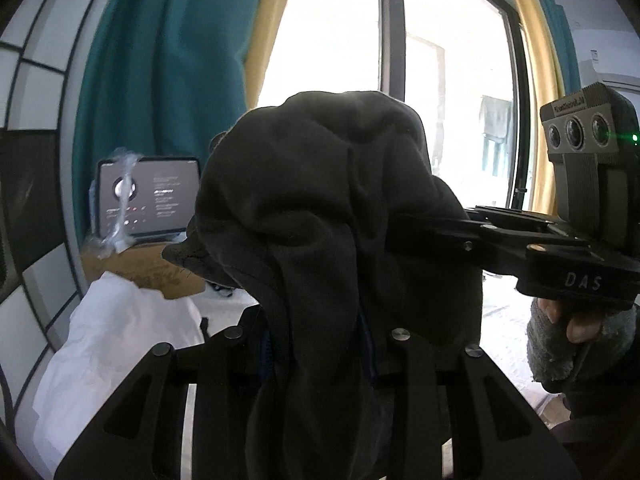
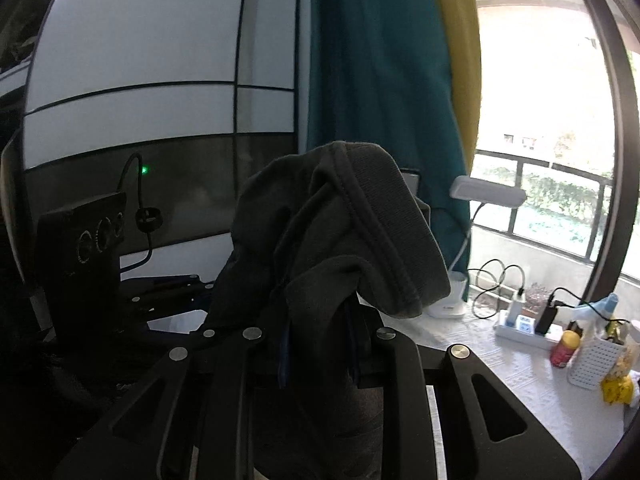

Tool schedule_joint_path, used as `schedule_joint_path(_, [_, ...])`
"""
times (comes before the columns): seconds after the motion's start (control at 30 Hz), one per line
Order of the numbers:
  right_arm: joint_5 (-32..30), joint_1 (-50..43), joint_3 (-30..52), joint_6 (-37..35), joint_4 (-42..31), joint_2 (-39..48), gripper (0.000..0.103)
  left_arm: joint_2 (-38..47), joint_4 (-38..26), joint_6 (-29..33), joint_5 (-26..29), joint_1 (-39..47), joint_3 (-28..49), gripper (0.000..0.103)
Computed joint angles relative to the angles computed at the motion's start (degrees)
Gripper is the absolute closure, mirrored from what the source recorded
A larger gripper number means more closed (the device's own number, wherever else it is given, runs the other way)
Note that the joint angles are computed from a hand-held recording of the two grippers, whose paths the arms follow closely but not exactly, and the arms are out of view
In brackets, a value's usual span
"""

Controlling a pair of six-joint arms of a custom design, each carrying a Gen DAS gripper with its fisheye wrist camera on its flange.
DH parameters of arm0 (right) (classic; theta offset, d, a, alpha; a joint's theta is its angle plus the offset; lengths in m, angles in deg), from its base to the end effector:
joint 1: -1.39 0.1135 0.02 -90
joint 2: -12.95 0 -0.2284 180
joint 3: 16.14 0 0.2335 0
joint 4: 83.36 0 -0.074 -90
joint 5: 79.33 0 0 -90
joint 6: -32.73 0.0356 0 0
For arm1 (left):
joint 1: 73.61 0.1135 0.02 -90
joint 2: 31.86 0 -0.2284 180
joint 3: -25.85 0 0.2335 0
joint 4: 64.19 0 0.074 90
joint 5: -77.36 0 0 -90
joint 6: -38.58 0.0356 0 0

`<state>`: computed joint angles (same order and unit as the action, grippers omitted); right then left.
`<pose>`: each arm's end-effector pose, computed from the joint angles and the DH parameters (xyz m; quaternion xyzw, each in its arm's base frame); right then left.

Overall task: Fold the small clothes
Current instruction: 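Hold the grey shirt aloft with both tools and carry it toward the white cloth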

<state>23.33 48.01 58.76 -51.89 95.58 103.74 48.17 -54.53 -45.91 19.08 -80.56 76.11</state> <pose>0.2473 0.2503 0.2462 -0.2199 0.7706 0.1797 0.5705 0.2767 -0.0526 0.1867 0.2412 0.7669 -0.2309 0.5481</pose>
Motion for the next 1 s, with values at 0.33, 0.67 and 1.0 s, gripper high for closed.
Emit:
schedule_joint_path(0.33, [-3.8, -1.2, 1.9, 1.7, 1.9, 4.6, 0.08, 3.7, -1.9, 1.2, -0.7, 1.4, 2.4, 0.071])
schedule_joint_path(0.67, [-6.6, -6.8, -0.1, 4.2, 4.3, 6.2, 0.08, 11.0, -2.7, 2.1, -1.9, -1.9, 8.3, 0.071])
schedule_joint_path(1.0, [-9.2, -10.4, 0.1, 5.4, 4.9, 8.6, 0.08, 16.6, -5.7, 2.6, -2.5, -3.9, 14.2, 0.071])
